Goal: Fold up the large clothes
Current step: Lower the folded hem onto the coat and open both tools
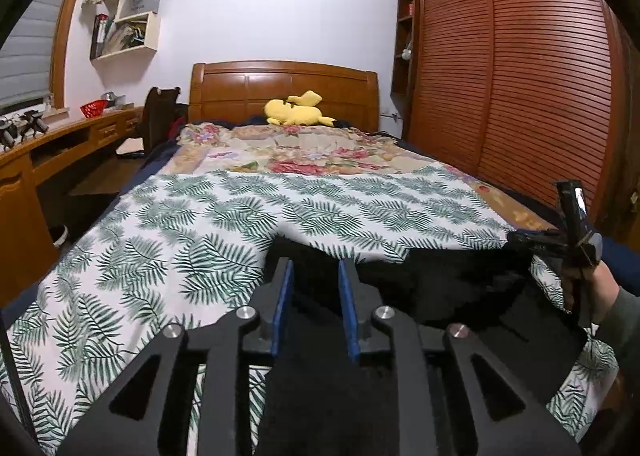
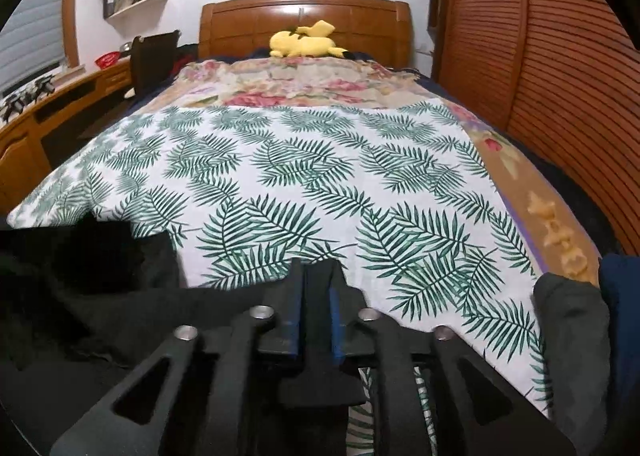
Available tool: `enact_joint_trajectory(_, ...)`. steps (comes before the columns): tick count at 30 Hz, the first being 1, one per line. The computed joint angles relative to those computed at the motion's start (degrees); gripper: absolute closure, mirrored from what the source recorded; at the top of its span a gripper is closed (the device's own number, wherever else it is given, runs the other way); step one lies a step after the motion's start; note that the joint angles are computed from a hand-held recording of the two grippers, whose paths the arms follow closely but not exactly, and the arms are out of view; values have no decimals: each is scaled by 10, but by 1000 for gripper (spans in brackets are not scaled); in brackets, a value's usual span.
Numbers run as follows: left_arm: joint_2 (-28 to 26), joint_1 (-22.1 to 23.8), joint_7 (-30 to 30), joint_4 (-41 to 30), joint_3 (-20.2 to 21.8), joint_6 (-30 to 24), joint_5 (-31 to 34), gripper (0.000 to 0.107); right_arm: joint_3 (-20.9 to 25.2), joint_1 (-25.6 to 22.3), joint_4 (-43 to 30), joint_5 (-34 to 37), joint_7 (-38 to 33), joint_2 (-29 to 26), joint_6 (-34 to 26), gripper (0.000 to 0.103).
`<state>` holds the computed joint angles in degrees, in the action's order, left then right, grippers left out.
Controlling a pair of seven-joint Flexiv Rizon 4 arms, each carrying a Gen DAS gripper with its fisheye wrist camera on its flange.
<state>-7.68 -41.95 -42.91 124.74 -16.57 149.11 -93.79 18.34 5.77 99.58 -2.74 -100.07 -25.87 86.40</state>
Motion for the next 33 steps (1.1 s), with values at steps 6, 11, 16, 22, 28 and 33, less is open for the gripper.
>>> enact_joint_trajectory(6, -7, -2, 10, 1, -4, -28, 5, 83, -7, 0, 5, -5, 32, 11, 18, 26)
enact_joint_trajectory(11, -8, 2, -20, 9, -3, -84, 15, 82, -21, 17, 20, -24, 23, 14, -5, 26)
enact_joint_trajectory(16, -17, 2, -24, 9, -6, -107, 17, 82, -61, 49, 17, -48, 50, -3, -42, 26)
enact_joint_trajectory(22, -30, -3, -21, 4, -14, -115, 8, 82, -75, 53, -20, -55, 68, -43, -116, 26)
enact_joint_trajectory(28, -41, -6, -11, 0, -20, -122, -3, 82, -31, 18, -57, -1, 30, -66, -174, 52)
enact_joint_trajectory(33, -45, -10, -10, -2, -24, -121, -6, 82, 30, -15, -42, 63, -111, -50, -131, 100)
